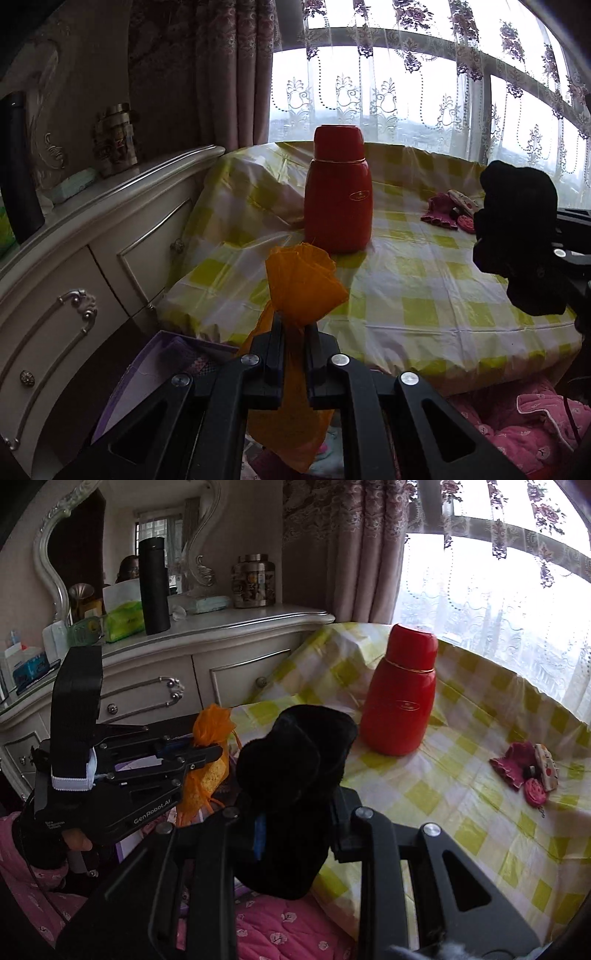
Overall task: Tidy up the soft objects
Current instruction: 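Carry the orange mesh bag and black plush in both grippers toward the box, then open both grippers over the box and move back over the table, then grasp the pink round purse with right gripper while left grasps pink knit glove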
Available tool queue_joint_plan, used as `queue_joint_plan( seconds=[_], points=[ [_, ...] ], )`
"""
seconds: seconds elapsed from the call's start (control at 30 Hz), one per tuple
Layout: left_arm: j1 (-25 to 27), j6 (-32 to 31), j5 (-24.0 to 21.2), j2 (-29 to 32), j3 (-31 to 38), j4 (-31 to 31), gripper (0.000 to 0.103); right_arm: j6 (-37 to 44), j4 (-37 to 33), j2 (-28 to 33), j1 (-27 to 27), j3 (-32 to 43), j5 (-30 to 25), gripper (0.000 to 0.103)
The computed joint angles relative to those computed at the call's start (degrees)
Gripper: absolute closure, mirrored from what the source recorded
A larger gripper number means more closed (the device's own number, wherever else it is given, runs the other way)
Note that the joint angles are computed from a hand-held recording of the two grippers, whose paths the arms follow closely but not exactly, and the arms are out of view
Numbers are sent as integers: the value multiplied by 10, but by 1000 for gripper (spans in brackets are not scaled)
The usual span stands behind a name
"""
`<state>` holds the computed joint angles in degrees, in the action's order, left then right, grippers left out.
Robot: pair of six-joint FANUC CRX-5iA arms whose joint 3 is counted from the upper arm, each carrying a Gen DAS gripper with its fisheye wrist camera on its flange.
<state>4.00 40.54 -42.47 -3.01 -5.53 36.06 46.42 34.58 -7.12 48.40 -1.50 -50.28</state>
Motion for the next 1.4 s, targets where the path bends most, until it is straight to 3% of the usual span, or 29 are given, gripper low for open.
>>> queue_joint_plan(
  seconds=[0.37, 0.47, 0.53, 0.6, 0.67, 0.7, 0.83, 0.93, 1.03, 1.1, 1.17, 1.27, 1.4],
  points=[
    [41, 57, -5, 11, 2, -58, 93, 173, -160, 89, 7, 104, -24, 73],
    [44, 102, -6, 16, 15, -108, 90, 217, -214, 107, -1, 128, -31, 61],
    [40, 188, -19, 27, 46, -192, 78, 255, -266, 118, -13, 145, -33, 30],
    [36, 258, -32, 36, 70, -257, 45, 263, -295, 123, -24, 150, -34, 27],
    [33, 309, -27, 34, 78, -304, 23, 262, -310, 116, -32, 142, -29, 27],
    [33, 317, -19, 31, 76, -312, 19, 255, -304, 109, -35, 131, -21, 27],
    [26, 289, -6, 30, 74, -289, 19, 186, -244, 66, -49, 66, 12, 24],
    [8, 193, -15, 41, 70, -200, 19, 97, -187, 27, -76, 10, 28, 22],
    [-25, 88, -88, 81, 92, -89, 17, 8, -165, -14, -123, -40, 28, 22],
    [-55, 51, -147, 116, 119, -41, 17, -56, -142, -42, -154, -77, 21, 22],
    [-89, 38, -173, 151, 150, -18, 17, -117, -112, -70, -181, -115, 5, 22],
    [-144, 21, -149, 195, 187, -1, 17, -172, -70, -96, -219, -154, -25, 22],
    [-210, 30, -133, 284, 278, 3, 17, -173, -55, -96, -285, -168, -34, 22]
  ],
)
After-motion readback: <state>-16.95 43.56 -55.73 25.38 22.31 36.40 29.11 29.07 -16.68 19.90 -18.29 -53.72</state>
